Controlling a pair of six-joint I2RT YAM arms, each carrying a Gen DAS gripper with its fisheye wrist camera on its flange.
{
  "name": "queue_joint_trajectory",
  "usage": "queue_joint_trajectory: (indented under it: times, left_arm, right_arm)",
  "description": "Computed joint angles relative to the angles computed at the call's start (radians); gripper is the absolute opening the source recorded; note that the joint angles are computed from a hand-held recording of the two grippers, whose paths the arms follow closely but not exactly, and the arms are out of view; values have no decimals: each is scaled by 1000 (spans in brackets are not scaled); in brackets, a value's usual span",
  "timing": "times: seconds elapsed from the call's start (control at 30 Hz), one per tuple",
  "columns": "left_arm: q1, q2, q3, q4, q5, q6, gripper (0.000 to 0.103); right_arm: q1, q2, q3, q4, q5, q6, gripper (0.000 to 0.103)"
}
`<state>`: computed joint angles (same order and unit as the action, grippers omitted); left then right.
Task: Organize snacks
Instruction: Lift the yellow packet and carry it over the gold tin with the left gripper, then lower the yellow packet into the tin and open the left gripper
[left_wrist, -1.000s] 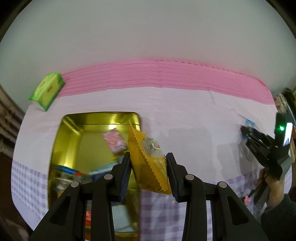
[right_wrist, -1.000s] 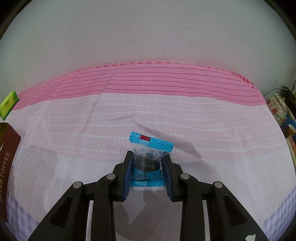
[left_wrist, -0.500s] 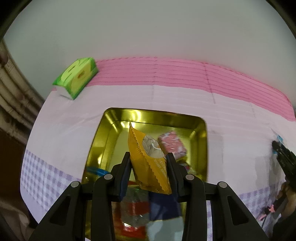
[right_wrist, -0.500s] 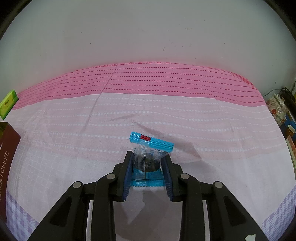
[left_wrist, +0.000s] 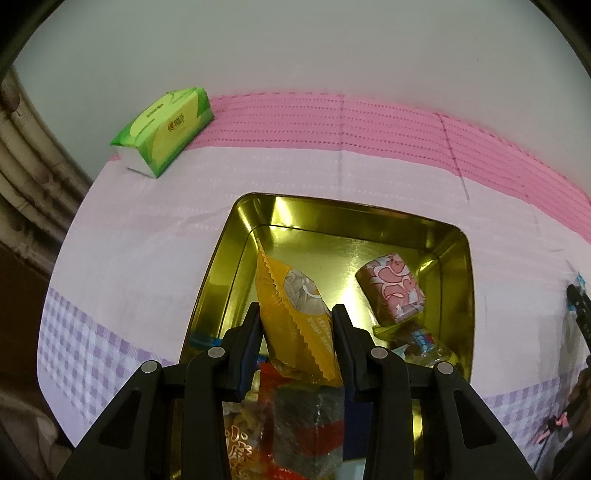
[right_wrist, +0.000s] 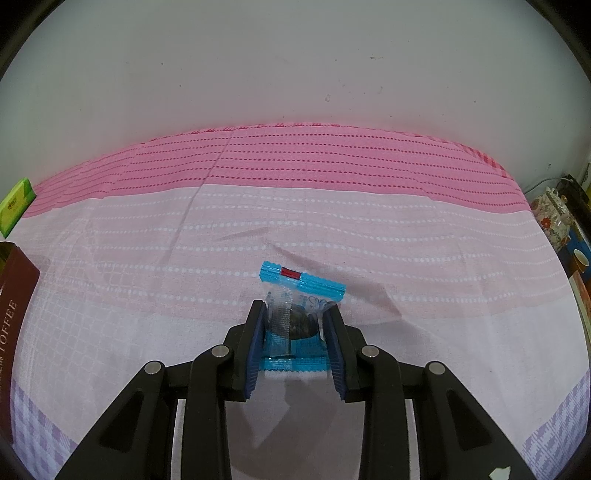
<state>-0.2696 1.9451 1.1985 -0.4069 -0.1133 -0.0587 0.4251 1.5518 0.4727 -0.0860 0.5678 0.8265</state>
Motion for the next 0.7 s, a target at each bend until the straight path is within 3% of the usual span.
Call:
queue_joint_trajectory:
  times: [0.7]
  left_arm:
    - [26,80,33,-6,1,20,39]
  right_arm:
    - [-5,8,2,11,-5,-10,32]
